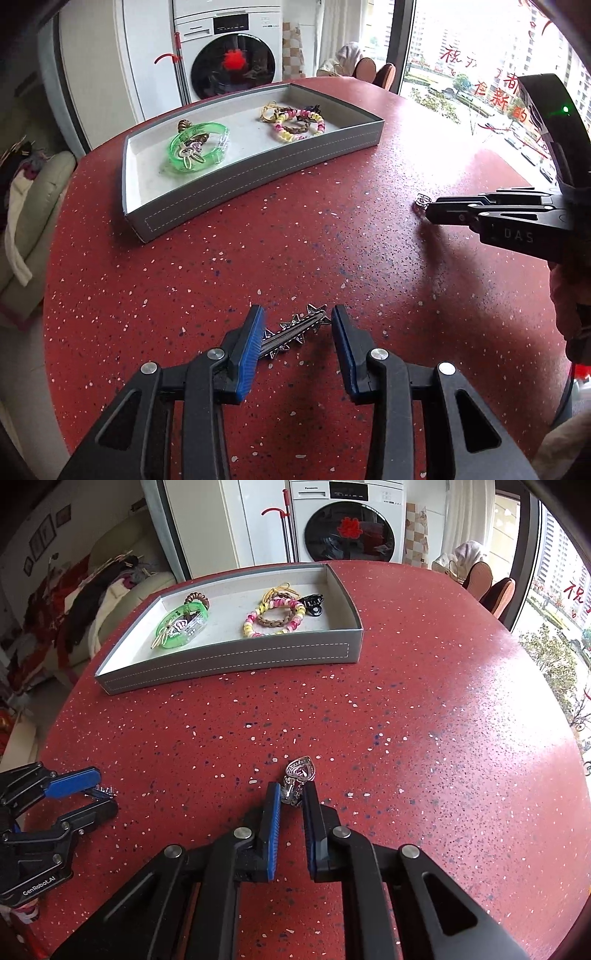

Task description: Organize jewelry

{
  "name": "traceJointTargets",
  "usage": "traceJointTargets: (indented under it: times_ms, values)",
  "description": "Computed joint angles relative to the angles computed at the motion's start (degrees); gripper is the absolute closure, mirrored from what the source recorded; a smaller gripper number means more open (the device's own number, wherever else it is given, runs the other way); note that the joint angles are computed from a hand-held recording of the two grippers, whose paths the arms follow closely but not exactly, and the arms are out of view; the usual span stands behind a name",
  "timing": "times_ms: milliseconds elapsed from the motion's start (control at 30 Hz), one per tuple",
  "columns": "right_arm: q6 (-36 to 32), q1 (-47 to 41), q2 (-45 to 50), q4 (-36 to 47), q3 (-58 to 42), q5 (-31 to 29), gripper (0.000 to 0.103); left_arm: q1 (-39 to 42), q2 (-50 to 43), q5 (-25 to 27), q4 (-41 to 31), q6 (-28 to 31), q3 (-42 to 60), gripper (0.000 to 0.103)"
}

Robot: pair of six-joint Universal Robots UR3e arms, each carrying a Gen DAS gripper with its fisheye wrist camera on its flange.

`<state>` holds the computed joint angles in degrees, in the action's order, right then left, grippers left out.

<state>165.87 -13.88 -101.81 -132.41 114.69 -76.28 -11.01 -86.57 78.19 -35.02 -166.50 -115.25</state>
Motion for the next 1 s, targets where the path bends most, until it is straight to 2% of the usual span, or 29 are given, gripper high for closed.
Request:
traceJointTargets:
  times_ms: [100, 133, 167, 267, 500, 767, 1000]
  values:
    - [-0.33, -1.12, -1.02, 0.97, 0.22, 1.5, 0.09, 0.16, 1.0, 0.57, 0.04, -1.51, -0.47, 0.047]
    - [-0.42, -1.43, -1.28, 1.16, 0.31, 1.97, 0.09, 0.45, 1.35, 0.43, -0.02, -1.78, -0.61, 0.056]
    - [-0.52, -1.77, -1.59, 1.46, 0.33, 2.5, 0.09, 0.69, 1.16, 0.36, -0.73, -2.08, -0.02, 0.083]
    - [-0.72, -2.31, -2.39, 1.96, 0.38, 3.31, 0.09, 1.57, 0.35, 0.14, -2.78, -3.66, 1.55, 0.083]
    - [-1.11, -2.93, -3.58, 2.79, 0.6, 4.27, 0.09, 2.39, 1.22, 1.01, -2.0, -4.46, 0.48, 0.083]
    - [-1.05, -3.43, -4.09, 3.16, 0.81, 5.77, 0.09, 3.34, 3.64, 1.27, -2.6, -4.44, -0.14, 0.083]
    - [-1.03, -4.95, -4.68, 4.28, 1.18, 7.9, 0.09, 6.94, 7.96, 0.5, -3.94, -6.81, -1.71, 0.083]
